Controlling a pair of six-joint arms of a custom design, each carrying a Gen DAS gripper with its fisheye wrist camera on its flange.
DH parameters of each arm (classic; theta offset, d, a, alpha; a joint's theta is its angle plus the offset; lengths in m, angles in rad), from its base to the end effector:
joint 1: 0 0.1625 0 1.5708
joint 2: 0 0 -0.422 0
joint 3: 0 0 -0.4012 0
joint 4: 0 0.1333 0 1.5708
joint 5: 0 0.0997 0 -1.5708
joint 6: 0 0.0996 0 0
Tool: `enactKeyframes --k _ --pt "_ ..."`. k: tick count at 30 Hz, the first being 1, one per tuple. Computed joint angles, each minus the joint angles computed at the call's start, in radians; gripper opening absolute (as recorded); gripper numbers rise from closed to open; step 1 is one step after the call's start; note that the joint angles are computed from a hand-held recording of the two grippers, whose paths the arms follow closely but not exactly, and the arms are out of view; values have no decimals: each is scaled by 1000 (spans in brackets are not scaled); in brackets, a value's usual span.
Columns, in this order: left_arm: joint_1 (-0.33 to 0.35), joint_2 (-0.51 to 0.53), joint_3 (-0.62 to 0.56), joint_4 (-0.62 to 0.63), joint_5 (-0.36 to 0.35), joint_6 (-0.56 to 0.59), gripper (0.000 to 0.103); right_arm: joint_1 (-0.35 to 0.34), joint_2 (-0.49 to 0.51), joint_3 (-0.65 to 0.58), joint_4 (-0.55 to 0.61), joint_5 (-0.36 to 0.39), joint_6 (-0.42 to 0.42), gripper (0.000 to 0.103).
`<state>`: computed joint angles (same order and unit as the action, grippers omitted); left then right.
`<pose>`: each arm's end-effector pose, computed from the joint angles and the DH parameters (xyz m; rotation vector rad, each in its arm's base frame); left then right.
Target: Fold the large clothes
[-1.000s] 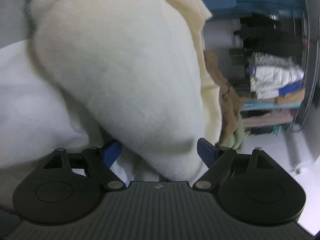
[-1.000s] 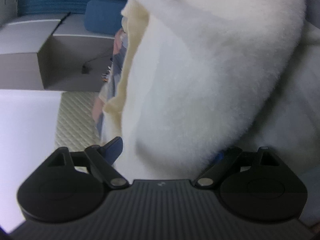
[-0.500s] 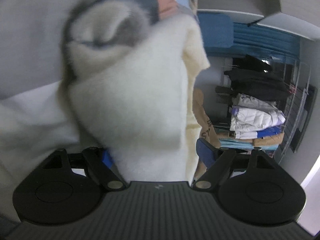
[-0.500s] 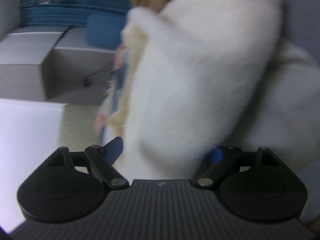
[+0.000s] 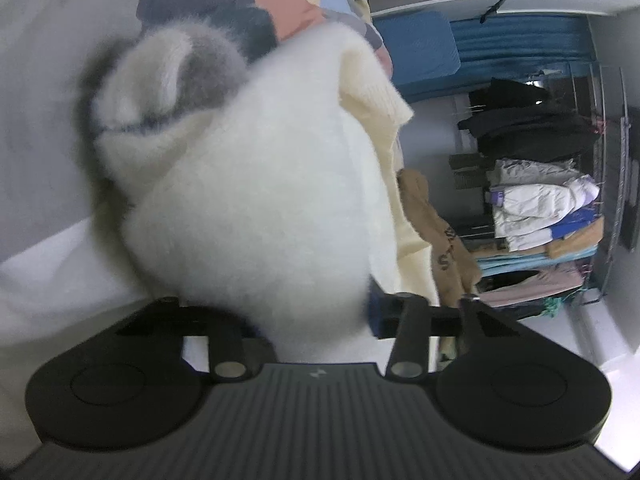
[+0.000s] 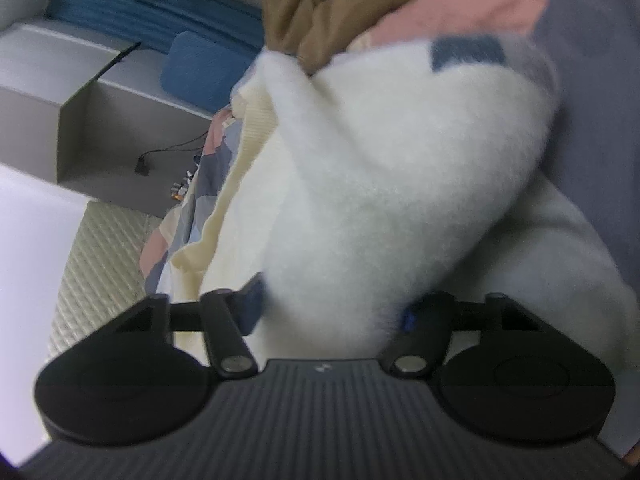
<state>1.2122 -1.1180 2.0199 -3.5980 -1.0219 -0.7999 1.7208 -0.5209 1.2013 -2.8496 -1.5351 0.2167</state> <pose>-0.0206 -0.5829 0.2806 0.9497 -2.2692 1.6516 0.2573 -0.7867 0.0940 0.0800 2.8728 -0.8623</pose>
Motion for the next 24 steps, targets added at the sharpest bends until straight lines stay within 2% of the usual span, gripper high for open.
enactKeyframes --k 3,6,11,18,21,24 --pt "-18 -7 16 -29 27 26 33 10 -10 13 -32 1 -83 46" --pt "-47 -30 45 -52 52 69 30 11 -37 48 -73 38 -132 41" --pt "-123 -101 114 -43 106 107 31 22 -106 119 -93 60 -218 41" --pt "-248 -173 240 -117 175 141 31 38 -212 231 -122 87 -315 41" --pt "-277 -194 285 -113 197 121 36 34 -240 270 -127 84 -343 41" --pt "-289 -210 297 -63 206 100 47 35 -247 258 -64 54 -311 44"
